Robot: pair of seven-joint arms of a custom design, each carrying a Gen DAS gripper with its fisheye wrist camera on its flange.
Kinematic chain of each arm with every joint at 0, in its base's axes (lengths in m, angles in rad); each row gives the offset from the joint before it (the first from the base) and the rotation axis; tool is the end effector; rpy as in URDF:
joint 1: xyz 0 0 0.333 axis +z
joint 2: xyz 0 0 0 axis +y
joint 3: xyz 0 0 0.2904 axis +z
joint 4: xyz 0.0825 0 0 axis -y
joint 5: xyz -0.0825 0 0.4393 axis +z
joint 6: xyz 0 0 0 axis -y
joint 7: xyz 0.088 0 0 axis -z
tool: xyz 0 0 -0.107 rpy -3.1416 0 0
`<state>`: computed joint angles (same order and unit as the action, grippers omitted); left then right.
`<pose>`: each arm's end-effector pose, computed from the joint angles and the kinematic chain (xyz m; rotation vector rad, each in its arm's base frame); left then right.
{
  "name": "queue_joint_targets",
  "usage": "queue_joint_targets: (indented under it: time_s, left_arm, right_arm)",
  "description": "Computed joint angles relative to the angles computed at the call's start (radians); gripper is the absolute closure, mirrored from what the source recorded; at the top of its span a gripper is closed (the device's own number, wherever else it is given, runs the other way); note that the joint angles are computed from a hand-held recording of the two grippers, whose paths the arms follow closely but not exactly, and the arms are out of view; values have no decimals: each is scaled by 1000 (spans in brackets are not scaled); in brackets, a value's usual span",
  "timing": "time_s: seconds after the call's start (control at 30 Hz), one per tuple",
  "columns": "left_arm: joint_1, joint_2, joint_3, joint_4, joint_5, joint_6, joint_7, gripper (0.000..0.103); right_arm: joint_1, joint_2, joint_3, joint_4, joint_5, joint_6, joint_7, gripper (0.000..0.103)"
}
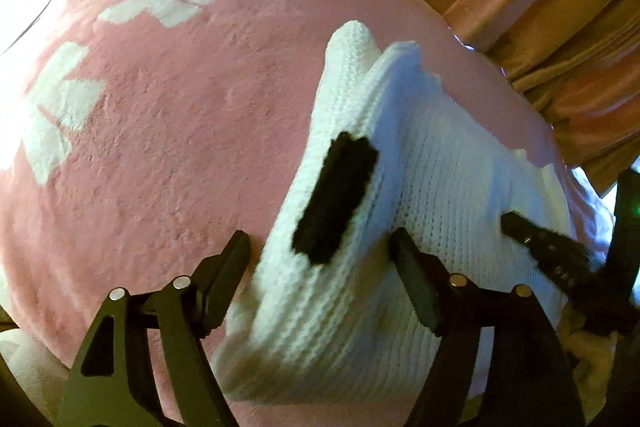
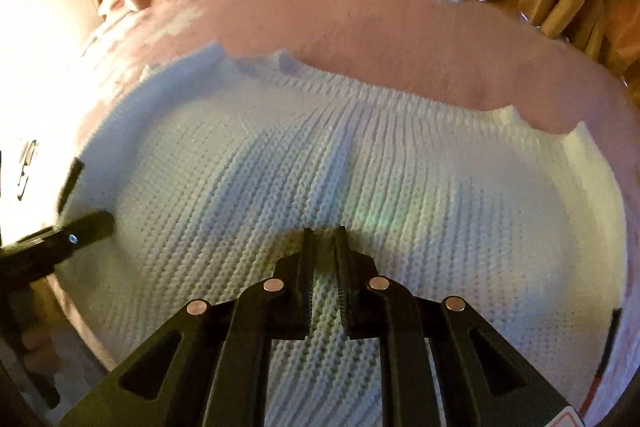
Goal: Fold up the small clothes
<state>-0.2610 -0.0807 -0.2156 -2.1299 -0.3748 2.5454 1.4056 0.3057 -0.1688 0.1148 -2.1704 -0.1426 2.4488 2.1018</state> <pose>0.5478 -0.2793 0.4460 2.0631 -2.1835 0.8576 0.5397 0.2430 0.4656 -1.9165 1.9524 -0.3654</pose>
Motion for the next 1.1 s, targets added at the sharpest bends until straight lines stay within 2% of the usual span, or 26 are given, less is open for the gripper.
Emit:
queue_joint_targets:
  time_s: [0.03, 0.13, 0.17, 0.2, 0.27, 0.37, 0.47, 0.6, 0.67, 0.77, 0.8, 0.87, 0.93, 1.0, 1.1]
  left_arm:
    - [-1, 6, -1, 6, -1, 1, -1, 33]
    - [-5, 26, 2, 28, -77, -9, 33, 51]
    - [-5, 30, 4, 35, -115, -20, 53, 64]
    - [-4, 30, 6, 43, -159, -41, 82, 72]
    - [-4, 20, 1, 51, -154, -49, 76, 78]
    - [-22, -8, -9, 74, -182, -36, 110, 80]
    - [-65, -3, -39, 160, -173, -24, 159, 80]
    - [-138, 89, -101, 316, -94, -15, 200, 80]
    - [-178, 161, -131, 392, -3, -16, 167, 80]
    - [-247, 274, -151, 486, 179, -55, 82, 77]
    - [-279, 313, -150, 510, 254, -83, 40, 72]
    - [-316, 346, -151, 502, 320, -93, -13, 65]
    - [-331, 322, -152, 446, 357, -54, -49, 55]
    - [-339, 259, -148, 362, 412, 13, -78, 34]
    - [-333, 157, -148, 256, 477, 49, -103, 25]
  right_arm:
    - [-2, 1, 2, -2, -9, 6, 13, 90]
    - [1, 2, 8, -1, -23, 4, 33, 90]
    - [3, -1, 8, -3, -22, 4, 35, 90]
    - [4, -7, 5, -8, -15, 7, 30, 90]
    - [7, -12, -3, -12, 16, 17, 14, 90]
    - [9, -67, -33, -60, 124, 68, -39, 90]
    - [-35, -183, -35, -132, 107, 88, -2, 88]
    - [-141, -388, -31, -213, 18, 17, 69, 73]
    - [-188, -468, -37, -239, -12, -36, 78, 71]
    - [-237, -565, -58, -286, -23, -109, 74, 71]
    - [-251, -602, -68, -312, -20, -132, 72, 71]
    - [-259, -648, -85, -347, -3, -152, 56, 71]
    - [-257, -673, -109, -364, 26, -153, 26, 70]
    - [-246, -687, -134, -378, 66, -138, -12, 63]
    - [-217, -678, -162, -378, 140, -94, -71, 53]
